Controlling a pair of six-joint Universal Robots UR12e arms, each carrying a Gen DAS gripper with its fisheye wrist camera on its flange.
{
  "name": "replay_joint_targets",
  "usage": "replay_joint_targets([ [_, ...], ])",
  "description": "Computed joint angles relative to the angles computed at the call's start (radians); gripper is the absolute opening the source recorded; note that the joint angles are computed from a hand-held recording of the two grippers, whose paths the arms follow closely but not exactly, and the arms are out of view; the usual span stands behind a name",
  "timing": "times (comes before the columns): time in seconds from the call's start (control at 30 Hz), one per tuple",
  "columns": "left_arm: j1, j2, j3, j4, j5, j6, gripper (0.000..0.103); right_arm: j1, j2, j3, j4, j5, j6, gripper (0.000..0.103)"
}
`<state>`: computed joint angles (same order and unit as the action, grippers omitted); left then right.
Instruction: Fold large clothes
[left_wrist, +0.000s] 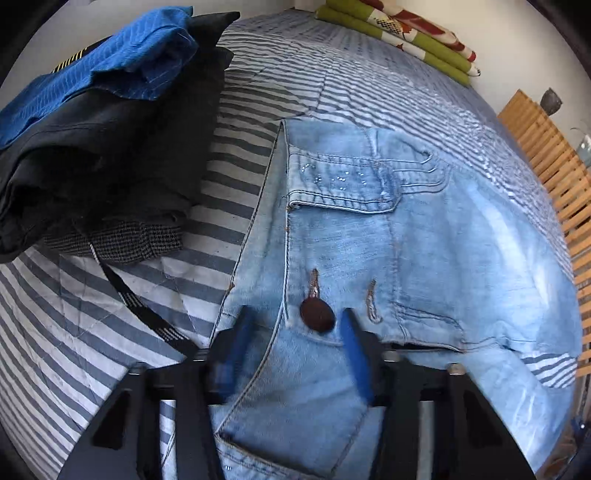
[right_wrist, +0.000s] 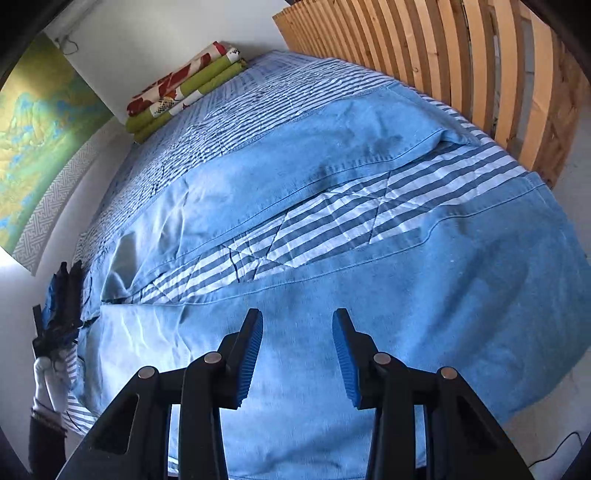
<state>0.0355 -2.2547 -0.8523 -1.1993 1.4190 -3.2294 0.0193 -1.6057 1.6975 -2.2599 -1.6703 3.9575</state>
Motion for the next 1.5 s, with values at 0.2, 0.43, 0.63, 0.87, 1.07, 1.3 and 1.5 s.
replay_joint_targets([
  [0.2, -0.019, 0.010, -0.021, 0.051, 0.058, 0.025, 0.013, 0.008, 0.023, -0.027, 0.013, -0.009, -0.028, 0.036],
  [0.43, -0.028, 0.011, -0.019, 0.082, 0.201, -0.033, 0.000, 0.018, 0.052, -0.053, 0.019, -0.007, -0.061, 0.036],
  [0.63, -0.011, 0.075, -0.102, 0.120, 0.105, 0.016, 0.021, 0.007, 0.019, -0.017, 0.007, -0.007, -0.031, 0.036],
  [0.87, -0.029, 0.187, -0.250, 0.193, 0.096, 0.174, 0.040, -0.025, -0.063, 0.057, 0.026, -0.068, 0.032, 0.036],
  [1.07, -0.086, 0.219, -0.333, 0.248, 0.178, 0.293, 0.040, -0.084, -0.002, -0.046, 0.030, -0.140, -0.152, 0.036],
  [1.3, -0.127, 0.201, -0.355, 0.219, 0.249, 0.343, 0.044, -0.212, 0.160, -0.233, 0.083, -0.179, -0.269, 0.038],
  [1.5, -0.127, 0.200, -0.363, 0.227, 0.238, 0.270, 0.049, -0.301, 0.294, -0.361, 0.137, -0.119, -0.276, 0.038],
])
